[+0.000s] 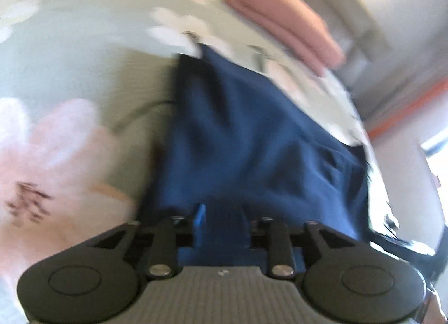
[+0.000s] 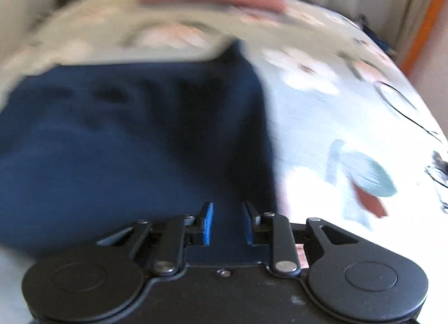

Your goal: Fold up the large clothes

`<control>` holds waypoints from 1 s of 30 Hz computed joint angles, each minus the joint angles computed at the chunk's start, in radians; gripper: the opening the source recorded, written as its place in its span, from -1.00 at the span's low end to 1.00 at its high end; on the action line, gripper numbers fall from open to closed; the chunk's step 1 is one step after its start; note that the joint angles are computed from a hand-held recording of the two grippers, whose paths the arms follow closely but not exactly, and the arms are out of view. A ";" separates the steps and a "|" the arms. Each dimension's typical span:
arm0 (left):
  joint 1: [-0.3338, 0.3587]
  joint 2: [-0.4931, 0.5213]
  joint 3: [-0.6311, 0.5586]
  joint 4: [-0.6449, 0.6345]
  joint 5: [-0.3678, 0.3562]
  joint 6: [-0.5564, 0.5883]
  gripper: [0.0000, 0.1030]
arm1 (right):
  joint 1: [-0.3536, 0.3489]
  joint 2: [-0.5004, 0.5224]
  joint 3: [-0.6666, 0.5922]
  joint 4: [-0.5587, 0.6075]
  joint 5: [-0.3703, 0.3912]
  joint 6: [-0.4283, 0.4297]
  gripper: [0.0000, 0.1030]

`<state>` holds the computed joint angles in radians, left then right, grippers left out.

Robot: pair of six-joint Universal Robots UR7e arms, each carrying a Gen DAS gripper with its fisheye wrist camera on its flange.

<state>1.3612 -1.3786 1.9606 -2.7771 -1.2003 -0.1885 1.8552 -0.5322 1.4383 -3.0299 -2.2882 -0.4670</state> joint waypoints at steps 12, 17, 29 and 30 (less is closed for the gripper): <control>-0.032 -0.146 0.099 0.194 0.163 -0.077 -0.71 | -0.018 -0.079 0.143 0.133 -0.165 0.209 0.04; -0.052 -0.170 0.108 0.163 0.238 -0.077 0.24 | -0.003 -0.100 0.182 0.169 -0.138 0.351 0.41; 0.221 0.039 -0.063 -0.062 -0.337 -0.054 0.41 | -0.045 -0.105 0.285 -0.038 -0.016 0.354 0.58; 0.227 0.048 -0.064 -0.083 -0.351 -0.063 0.36 | -0.053 -0.116 0.295 -0.047 0.002 0.344 0.59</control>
